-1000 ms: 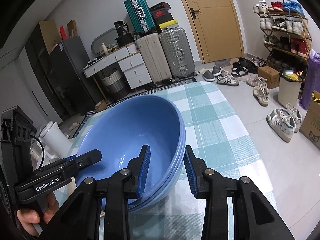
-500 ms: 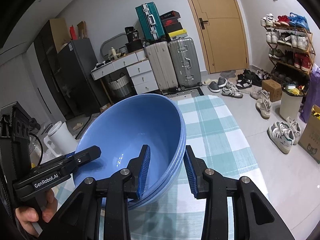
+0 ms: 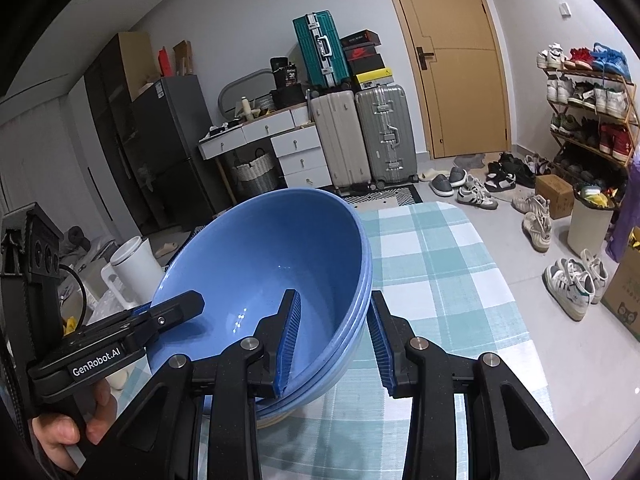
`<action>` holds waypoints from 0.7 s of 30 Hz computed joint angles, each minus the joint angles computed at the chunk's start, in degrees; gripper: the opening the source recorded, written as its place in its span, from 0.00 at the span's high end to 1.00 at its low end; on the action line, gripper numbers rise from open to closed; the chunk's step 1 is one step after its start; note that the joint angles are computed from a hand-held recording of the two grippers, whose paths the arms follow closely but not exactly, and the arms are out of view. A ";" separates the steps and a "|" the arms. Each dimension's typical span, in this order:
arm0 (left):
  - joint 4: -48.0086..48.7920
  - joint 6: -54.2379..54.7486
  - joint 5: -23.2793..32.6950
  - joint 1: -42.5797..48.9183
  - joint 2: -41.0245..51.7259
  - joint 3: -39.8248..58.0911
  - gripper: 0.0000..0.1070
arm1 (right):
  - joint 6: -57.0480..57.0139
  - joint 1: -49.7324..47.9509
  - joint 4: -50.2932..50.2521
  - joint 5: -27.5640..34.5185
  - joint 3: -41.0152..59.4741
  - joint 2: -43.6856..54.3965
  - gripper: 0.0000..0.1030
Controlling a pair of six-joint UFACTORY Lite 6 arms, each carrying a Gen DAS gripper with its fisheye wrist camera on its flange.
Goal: Organize plates and bowls
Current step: 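Carry the nested blue bowls over the stacked cream plates with both grippers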
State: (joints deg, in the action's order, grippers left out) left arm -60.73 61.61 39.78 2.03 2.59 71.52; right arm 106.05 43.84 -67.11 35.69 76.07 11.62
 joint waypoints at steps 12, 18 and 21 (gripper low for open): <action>-0.05 2.74 5.51 8.51 -2.09 -1.57 0.74 | -3.75 1.74 2.79 0.21 10.01 8.68 0.65; -0.56 4.91 5.99 11.28 0.23 -1.12 0.74 | -6.14 1.84 4.75 -0.29 15.57 13.83 0.65; -0.82 5.41 4.81 11.58 2.22 -0.03 0.74 | -9.46 1.30 7.06 -0.90 19.22 16.88 0.65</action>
